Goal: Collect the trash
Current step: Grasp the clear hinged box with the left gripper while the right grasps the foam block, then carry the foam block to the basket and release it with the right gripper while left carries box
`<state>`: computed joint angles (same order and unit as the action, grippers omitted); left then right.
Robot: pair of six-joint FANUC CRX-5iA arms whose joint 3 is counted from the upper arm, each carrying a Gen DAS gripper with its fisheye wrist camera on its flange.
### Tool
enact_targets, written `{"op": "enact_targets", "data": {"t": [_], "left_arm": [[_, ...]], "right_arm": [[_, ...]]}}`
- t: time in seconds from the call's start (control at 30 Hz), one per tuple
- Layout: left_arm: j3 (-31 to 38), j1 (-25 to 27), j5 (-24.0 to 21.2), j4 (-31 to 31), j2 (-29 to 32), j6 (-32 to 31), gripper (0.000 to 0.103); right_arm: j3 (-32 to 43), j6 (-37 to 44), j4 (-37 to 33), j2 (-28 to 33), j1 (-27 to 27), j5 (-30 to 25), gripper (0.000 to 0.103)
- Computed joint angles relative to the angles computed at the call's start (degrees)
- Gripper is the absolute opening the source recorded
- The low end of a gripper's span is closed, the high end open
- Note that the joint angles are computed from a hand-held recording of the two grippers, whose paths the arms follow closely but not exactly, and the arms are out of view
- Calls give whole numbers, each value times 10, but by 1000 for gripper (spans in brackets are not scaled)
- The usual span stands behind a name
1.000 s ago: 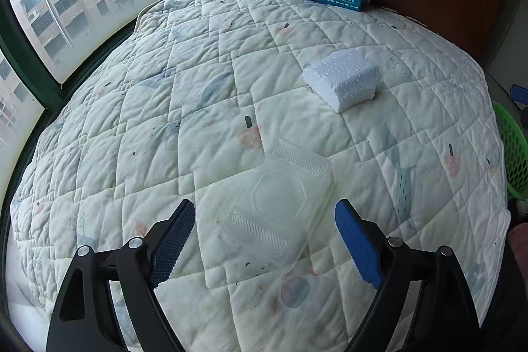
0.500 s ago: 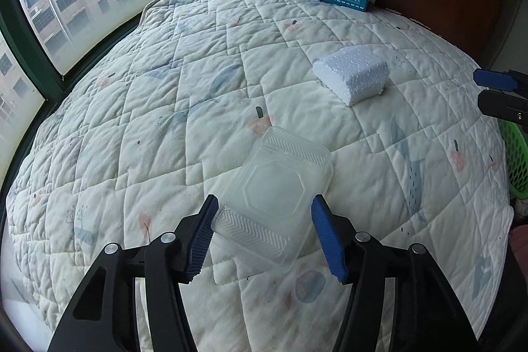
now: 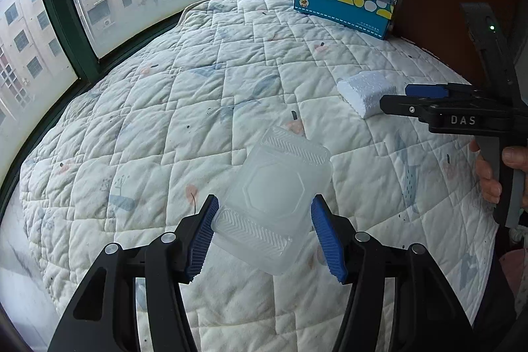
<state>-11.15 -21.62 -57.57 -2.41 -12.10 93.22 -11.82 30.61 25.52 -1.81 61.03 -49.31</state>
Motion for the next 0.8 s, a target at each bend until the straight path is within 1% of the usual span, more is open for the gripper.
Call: {"op": "enact_targets", "data": {"t": [0.2,0.3,0.33,0.37,0.4,0.43,0.47,0.6,0.8], "left_arm": [[-5,1,-3,1,-7,6,56],[-5,0,-3,3,-6,12,56],[-6,-1,-3,5,-6,14,56],[-6,-2,-4,4,-6,17,56],[-6,-4,-5,3,-6,20,56],[-5,-5,-6,2,-5,21,56],[-4,-7,-7,1,-4,22,56],[5,-18,-11,-4,4,32,56],[26,-54,-16,-15,19,51,56]], "right_arm": [[24,8,-19,32,-19,6,80],[34,11,-22,45,-23,0,80],[38,13,-25,49,-25,-4,78],[43,15,-27,54,-26,-11,73],[46,18,-32,55,-27,-15,70],[45,19,-35,53,-28,-15,65],[40,18,-35,48,-28,-13,65],[18,11,-26,21,-19,-10,64],[-30,-18,-10,-40,1,-19,64]]}}
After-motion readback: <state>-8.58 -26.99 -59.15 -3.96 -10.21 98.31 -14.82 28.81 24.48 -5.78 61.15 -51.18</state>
